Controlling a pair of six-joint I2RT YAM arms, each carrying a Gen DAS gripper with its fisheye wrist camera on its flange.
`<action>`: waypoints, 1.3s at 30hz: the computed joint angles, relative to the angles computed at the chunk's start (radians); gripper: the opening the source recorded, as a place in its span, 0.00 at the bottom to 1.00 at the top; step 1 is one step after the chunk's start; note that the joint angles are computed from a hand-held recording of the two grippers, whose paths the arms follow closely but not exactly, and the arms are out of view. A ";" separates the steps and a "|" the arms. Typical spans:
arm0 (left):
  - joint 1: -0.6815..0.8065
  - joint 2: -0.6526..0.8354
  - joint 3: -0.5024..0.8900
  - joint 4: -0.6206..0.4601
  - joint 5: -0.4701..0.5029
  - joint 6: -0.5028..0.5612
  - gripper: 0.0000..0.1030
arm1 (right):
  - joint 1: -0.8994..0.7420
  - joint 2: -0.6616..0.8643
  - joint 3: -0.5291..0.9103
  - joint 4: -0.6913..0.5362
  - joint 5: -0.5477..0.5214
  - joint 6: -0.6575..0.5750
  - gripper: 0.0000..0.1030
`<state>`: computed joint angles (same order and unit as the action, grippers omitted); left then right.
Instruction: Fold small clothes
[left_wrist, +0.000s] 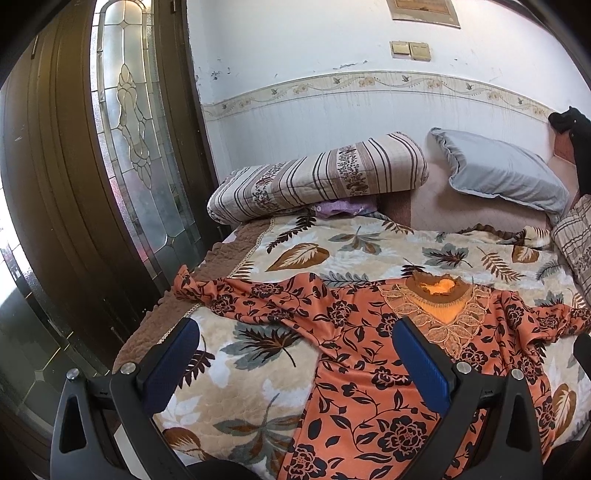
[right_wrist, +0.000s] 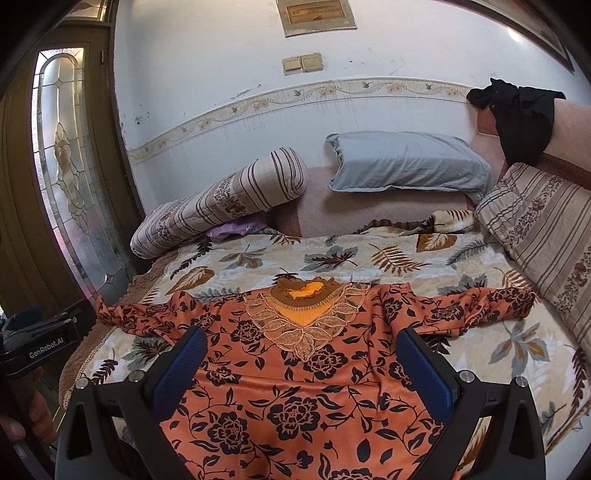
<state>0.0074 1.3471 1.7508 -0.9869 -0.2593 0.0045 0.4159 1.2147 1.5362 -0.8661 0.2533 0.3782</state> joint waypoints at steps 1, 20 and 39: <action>-0.003 0.004 0.002 0.000 -0.003 0.000 1.00 | -0.006 0.000 -0.002 0.001 -0.005 0.000 1.00; -0.051 0.098 -0.028 0.045 -0.037 0.007 1.00 | -0.208 0.022 -0.093 0.063 -0.146 -0.023 1.00; -0.054 0.438 -0.275 0.267 0.086 0.046 1.00 | -1.123 0.823 0.097 0.435 -0.988 0.500 0.97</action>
